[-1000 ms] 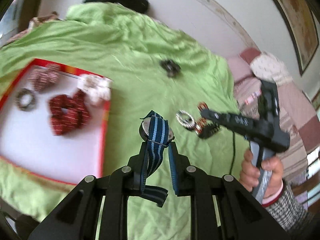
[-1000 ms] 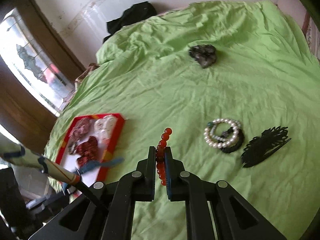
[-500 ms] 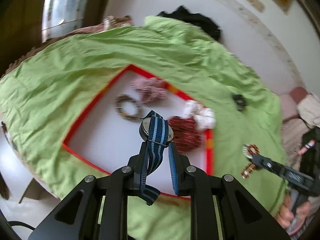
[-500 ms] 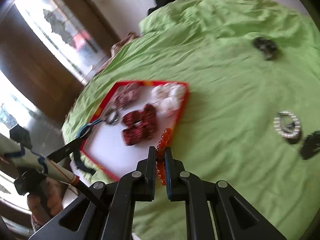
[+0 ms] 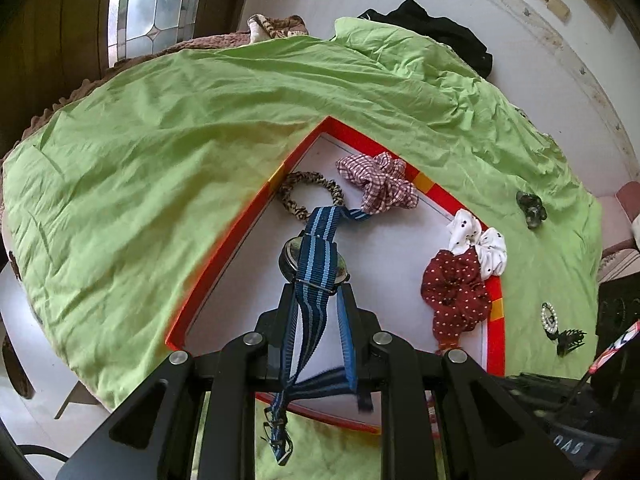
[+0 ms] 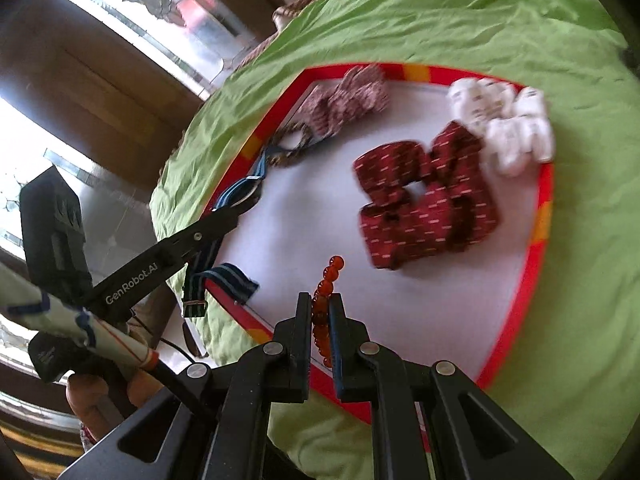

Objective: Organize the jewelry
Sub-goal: 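Carry the watch and bead bracelet into the tray and open both tools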

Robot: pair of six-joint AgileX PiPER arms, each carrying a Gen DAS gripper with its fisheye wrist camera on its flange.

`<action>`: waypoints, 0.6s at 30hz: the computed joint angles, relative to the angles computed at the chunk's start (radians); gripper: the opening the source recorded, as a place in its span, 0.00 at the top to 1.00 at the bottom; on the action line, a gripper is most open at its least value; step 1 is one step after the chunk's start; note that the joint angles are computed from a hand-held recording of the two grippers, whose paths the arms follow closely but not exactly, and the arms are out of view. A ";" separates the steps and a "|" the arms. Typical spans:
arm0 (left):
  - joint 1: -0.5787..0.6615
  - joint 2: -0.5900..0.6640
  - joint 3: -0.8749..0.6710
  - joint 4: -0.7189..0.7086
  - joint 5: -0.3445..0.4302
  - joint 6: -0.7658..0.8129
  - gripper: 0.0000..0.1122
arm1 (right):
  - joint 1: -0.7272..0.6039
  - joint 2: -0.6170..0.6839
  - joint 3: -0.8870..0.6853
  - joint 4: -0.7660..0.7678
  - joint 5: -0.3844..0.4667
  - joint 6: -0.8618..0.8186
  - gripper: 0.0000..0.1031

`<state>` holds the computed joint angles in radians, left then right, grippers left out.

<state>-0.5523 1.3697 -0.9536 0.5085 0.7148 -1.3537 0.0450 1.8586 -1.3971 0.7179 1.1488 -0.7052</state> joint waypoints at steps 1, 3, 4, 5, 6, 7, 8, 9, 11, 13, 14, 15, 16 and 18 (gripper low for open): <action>0.002 0.001 0.003 -0.003 -0.003 0.002 0.83 | 0.010 0.005 0.002 -0.002 -0.006 -0.001 0.91; 0.010 -0.002 0.014 -0.011 -0.014 0.007 0.83 | 0.025 0.011 0.010 -0.007 -0.020 -0.005 0.91; 0.012 -0.004 0.016 -0.015 -0.017 0.007 0.83 | 0.030 0.013 0.011 -0.010 -0.025 -0.003 0.91; 0.013 -0.007 0.019 -0.020 -0.020 0.007 0.83 | 0.033 0.016 0.011 -0.011 -0.027 -0.003 0.91; 0.015 -0.014 0.024 -0.027 -0.025 0.010 0.83 | 0.034 0.021 0.009 -0.010 -0.026 -0.003 0.90; 0.013 -0.018 0.025 -0.031 -0.024 0.012 0.83 | 0.033 0.024 0.007 -0.005 -0.024 -0.004 0.90; 0.006 -0.025 0.025 -0.029 -0.021 0.008 0.83 | 0.029 0.026 0.001 -0.001 -0.019 -0.002 0.90; -0.003 -0.032 0.024 -0.016 -0.014 -0.003 0.83 | 0.025 0.024 0.000 0.002 -0.016 -0.002 0.87; -0.035 -0.052 0.021 0.022 0.011 -0.045 0.83 | 0.022 0.009 0.003 0.000 -0.024 -0.001 0.84; -0.059 -0.070 0.013 0.040 0.030 -0.066 0.82 | 0.010 -0.012 0.011 0.002 -0.022 -0.011 0.78; -0.084 -0.075 0.003 0.062 0.058 -0.091 0.82 | 0.006 -0.023 0.016 0.003 -0.022 -0.016 0.77; -0.099 -0.077 -0.006 0.072 0.080 -0.103 0.80 | 0.001 -0.036 0.025 0.005 -0.025 -0.024 0.75; -0.126 -0.075 -0.022 0.091 0.117 -0.122 0.76 | -0.005 -0.052 0.036 0.005 -0.027 -0.033 0.75; -0.183 -0.071 -0.052 0.130 0.189 -0.165 0.71 | -0.026 -0.092 0.068 -0.002 -0.032 -0.063 0.74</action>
<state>-0.7354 1.2991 -1.0054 0.6383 0.9041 -1.5182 0.0189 1.7663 -1.3292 0.7162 1.1165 -0.7683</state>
